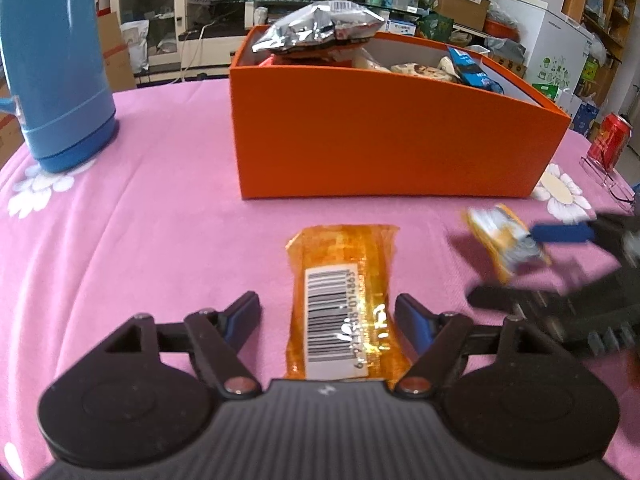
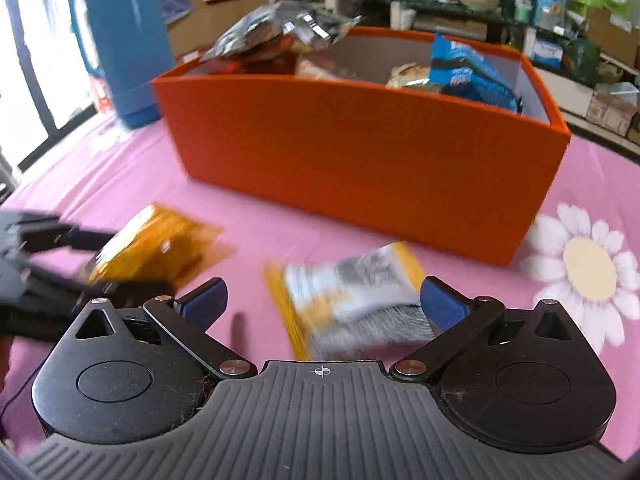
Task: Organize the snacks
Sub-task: 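Grasp the orange bread packet with the left tool while the right tool approaches the gold-and-white packet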
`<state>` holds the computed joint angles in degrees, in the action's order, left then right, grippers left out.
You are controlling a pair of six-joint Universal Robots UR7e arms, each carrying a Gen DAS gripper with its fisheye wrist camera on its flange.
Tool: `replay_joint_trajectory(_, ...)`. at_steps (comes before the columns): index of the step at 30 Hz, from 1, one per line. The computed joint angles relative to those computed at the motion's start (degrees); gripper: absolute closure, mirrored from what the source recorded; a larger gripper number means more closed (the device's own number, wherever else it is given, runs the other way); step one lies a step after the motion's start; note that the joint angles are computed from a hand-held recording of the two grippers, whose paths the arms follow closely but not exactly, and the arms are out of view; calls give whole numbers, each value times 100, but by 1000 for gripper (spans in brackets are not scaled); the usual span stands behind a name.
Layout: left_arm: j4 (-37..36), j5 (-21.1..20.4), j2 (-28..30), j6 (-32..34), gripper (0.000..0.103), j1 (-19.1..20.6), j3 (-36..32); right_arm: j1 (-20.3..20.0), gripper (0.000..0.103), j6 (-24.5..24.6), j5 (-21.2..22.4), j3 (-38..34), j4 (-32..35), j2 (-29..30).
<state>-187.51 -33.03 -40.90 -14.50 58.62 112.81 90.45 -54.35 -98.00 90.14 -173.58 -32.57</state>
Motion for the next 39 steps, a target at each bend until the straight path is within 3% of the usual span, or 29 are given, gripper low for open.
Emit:
replay_joint_trajectory(2,9,-30,-16,7,25,9,4,-57,9,-10,90,293,96,-222)
replay_joint_trajectory(6,92,-153,-111,-145,24,44,14,-106,9,39,210,515,-352,-283)
replay_joint_trajectory(9,36,-401,-240,-313,22,123,69,-129,9,1024,374,293,-257,-227)
replay_joint_trajectory(11,1,-451,-286,-392,22,155,97,-139,9,1991,242,148,-74,-190)
replay_joint_trajectory(13,27,-478,-320,-424,22,165,111,-189,9,2481,386,99,53,-188)
replay_joint_trajectory(19,150,-323,-232,-183,21,114,52,-11,9,2130,-69,-15,-459,132)
replay_joint_trajectory(24,306,216,83,378,20,0,-130,105,9,1546,-384,-79,-923,389)
replay_joint_trajectory(26,128,214,138,545,21,-8,-129,118,9,1282,-440,-42,-1064,430)
replay_joint_trajectory(27,15,119,127,601,27,13,-105,113,12,1176,-441,-16,-1120,433)
replay_joint_trajectory(28,-99,77,128,679,34,21,-91,115,24,1041,-463,10,-1200,437)
replay_joint_trajectory(29,-215,48,127,764,55,20,-75,126,30,820,-529,49,-1356,448)
replay_joint_trajectory(30,-215,-15,89,781,63,22,-57,114,40,718,-505,95,-1360,404)
replay_joint_trajectory(32,-159,-114,-19,567,63,42,10,46,76,814,-316,178,-1091,208)
replay_joint_trajectory(33,-70,-189,-107,407,64,52,61,25,86,874,-284,201,-964,127)
replay_joint_trajectory(37,19,-298,-392,-38,64,-82,295,-109,103,1125,-111,381,-612,-203)
replay_joint_trajectory(39,-34,-192,-428,-71,64,-166,360,-134,103,1101,-38,491,-568,-342)
